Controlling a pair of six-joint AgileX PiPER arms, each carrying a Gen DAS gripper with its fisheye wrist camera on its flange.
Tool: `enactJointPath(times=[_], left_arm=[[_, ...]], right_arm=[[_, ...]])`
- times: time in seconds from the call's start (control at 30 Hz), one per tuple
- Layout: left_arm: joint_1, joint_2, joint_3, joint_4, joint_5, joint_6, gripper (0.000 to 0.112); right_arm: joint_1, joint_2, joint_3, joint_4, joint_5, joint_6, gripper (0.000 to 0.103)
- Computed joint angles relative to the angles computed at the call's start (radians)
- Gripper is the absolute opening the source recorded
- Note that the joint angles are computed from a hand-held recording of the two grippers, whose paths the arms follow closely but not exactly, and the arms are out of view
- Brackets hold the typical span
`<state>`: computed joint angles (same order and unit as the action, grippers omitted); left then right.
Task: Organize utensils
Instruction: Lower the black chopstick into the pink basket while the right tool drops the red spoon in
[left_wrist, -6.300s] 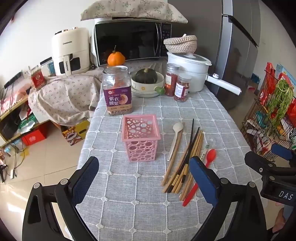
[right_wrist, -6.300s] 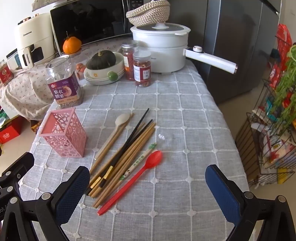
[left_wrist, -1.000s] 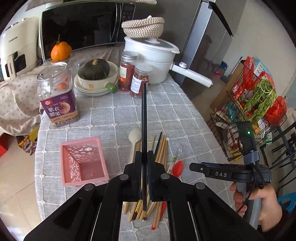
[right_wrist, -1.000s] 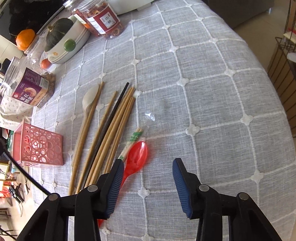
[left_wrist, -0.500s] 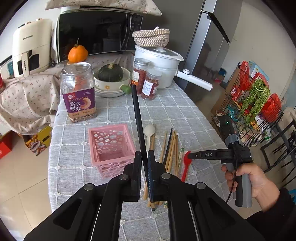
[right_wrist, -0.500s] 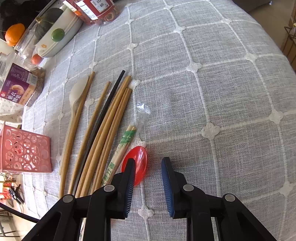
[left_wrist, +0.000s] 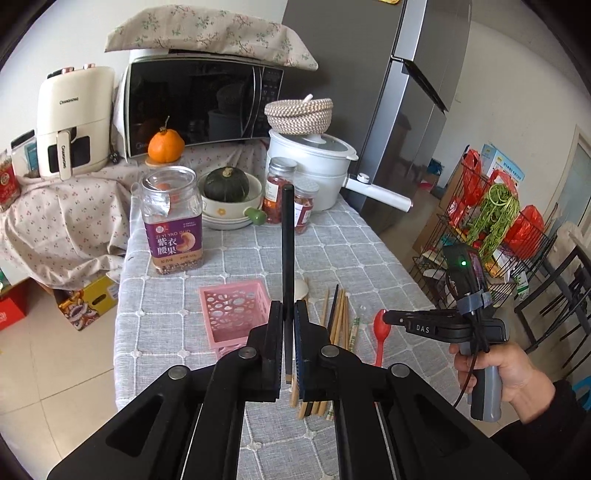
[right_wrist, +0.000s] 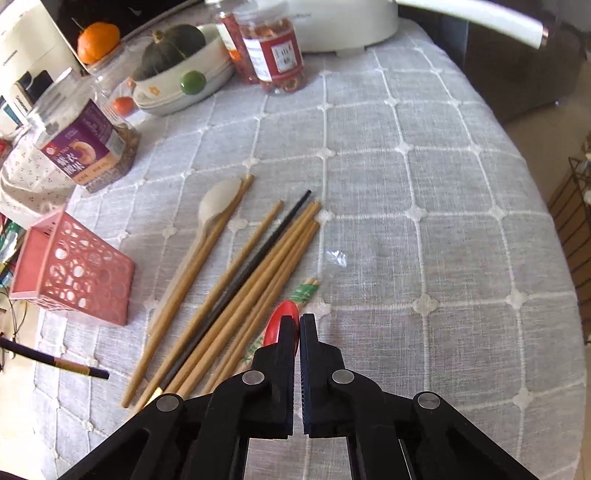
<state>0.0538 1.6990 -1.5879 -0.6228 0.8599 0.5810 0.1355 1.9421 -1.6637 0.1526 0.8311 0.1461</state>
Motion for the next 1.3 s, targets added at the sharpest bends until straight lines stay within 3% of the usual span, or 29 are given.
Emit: enactJointPath(times=[0.23, 0.43, 0.6, 0.7, 1.1, 1.3], left_arm=[[0.040, -0.055, 0.014, -0.084, -0.053, 0.042, 0.006], [0.056, -0.087, 0.033, -0.113, -0.179, 0.059, 0.006], [0.063, -0.014, -0.020, -0.113, -0.208, 0.015, 0.006], [0.044, 0.051, -0.068, -0.028, -0.231, -0.076, 0.006], [0.015, 0.363, -0.370, 0.166, -0.113, -0.317, 0.006], [0.015, 0.406, -0.430, 0.163, -0.087, -0.364, 0.007]], right_arm=[[0.072, -0.149, 0.082, -0.132, -0.106, 0.092, 0.000], [0.105, -0.254, 0.127, -0.221, -0.194, 0.177, 0.000], [0.128, -0.288, 0.136, -0.276, -0.248, 0.232, 0.001], [0.135, -0.281, 0.131, -0.287, -0.268, 0.262, 0.001], [0.177, -0.206, 0.045, -0.379, -0.311, 0.423, 0.001], [0.222, -0.171, -0.002, -0.515, -0.359, 0.586, 0.001]])
